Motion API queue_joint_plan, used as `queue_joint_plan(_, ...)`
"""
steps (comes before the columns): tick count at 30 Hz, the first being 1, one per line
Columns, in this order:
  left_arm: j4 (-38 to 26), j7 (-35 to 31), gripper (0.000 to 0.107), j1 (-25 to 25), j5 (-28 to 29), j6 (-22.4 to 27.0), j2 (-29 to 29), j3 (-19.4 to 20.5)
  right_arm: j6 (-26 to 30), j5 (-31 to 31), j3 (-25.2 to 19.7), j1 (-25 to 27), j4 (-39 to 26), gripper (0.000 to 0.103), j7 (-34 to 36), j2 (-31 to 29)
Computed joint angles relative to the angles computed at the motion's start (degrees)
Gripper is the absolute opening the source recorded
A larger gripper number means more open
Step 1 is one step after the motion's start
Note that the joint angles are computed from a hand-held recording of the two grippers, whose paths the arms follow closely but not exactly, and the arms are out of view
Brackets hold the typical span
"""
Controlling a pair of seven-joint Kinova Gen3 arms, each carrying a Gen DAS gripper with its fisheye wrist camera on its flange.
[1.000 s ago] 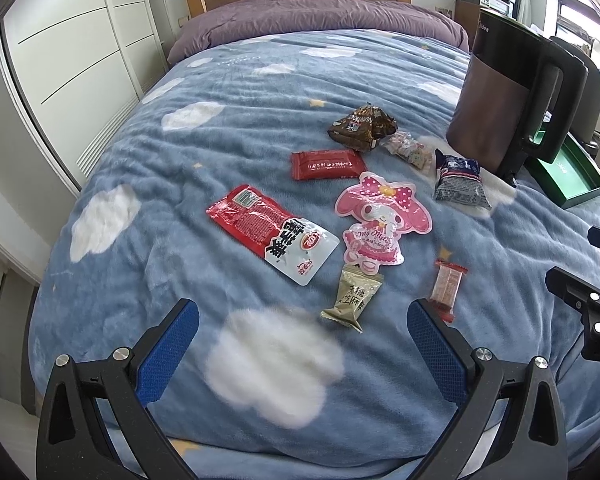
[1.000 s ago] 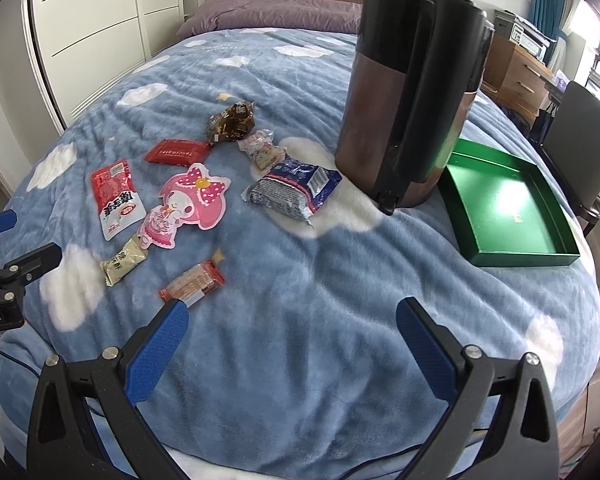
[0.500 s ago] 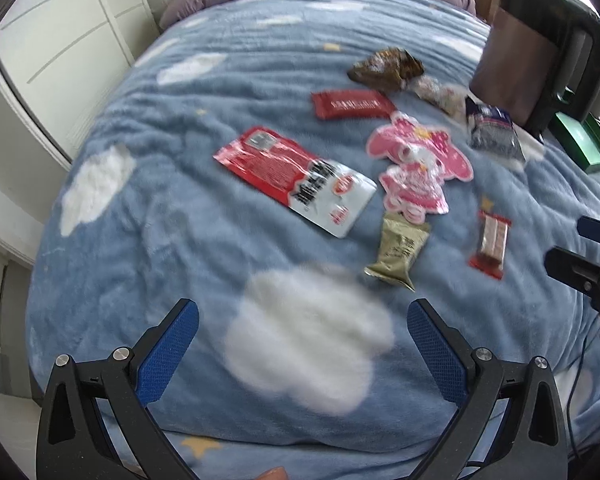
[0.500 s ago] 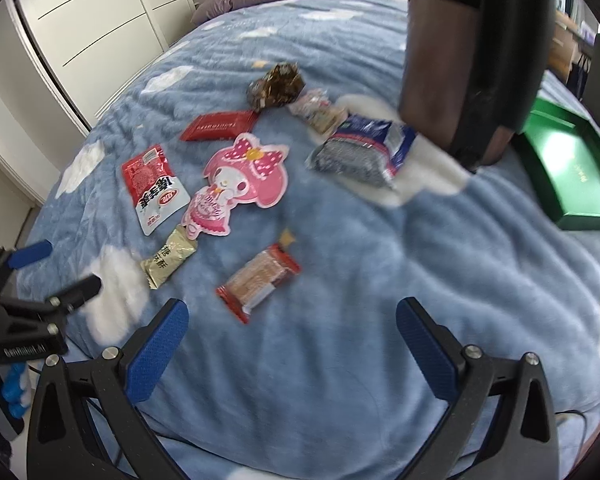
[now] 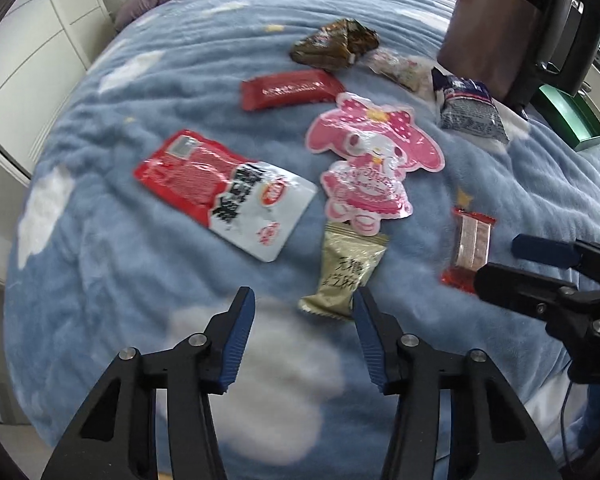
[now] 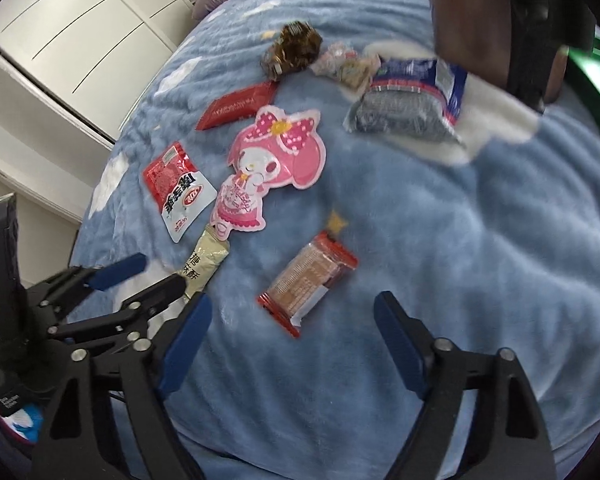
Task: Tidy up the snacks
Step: 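Grasp the gold sesame candy with the left gripper while the right grasps the red-wrapped bar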
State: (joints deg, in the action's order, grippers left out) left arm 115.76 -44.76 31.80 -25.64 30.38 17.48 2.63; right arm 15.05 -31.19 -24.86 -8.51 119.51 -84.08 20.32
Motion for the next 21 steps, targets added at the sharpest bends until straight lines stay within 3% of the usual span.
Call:
queue_joint_plan(10, -3.6, -12.0, 0.028, -5.6, 9.7, -1.5, 4.5, 2.7, -1.1, -3.9, -6.5, 6.2, -1.9, 0.103, 3.7, 5.3)
queue_joint_plan(12, -4.4, -13.9, 0.024, -5.9, 10.9, -1.2, 5.3, 2.5, -0.5, -3.1, -5.3, 5.1, -2.7, 0.093, 2.9, 5.8)
queue_joint_plan(13, -4.5, -14.7, 0.024, -5.8, 11.3, -1.4, 5.7, 2.3, 0.0, -2.4, -4.0, 4.0, -3.3, 0.076, 2.1, 5.9)
queue_joint_plan(14, -4.7, -15.4, 0.023, -5.8, 11.6, -1.4, 5.9, 2.1, 0.7, -1.7, -2.9, 2.9, -3.8, 0.046, 1.4, 6.2)
queue_joint_plan(15, -4.8, -15.9, 0.023, -5.7, 11.9, -1.6, 6.1, 1.9, 1.0, -1.5, -2.5, 2.7, -4.3, 0.03, 1.2, 6.7)
queue_joint_plan(17, -5.0, -17.7, 0.022, -6.7, 12.9, -2.0, 6.6, 1.9, 1.2, -0.7, -1.8, 2.0, -4.6, 0.024, 0.8, 6.9)
queue_joint_plan(21, -4.4, -18.8, 0.02, -6.8, 14.2, -3.4, 6.3, 1.1, 2.0, 1.5, -0.8, 0.9, -5.0, 0.021, 1.0, 6.6)
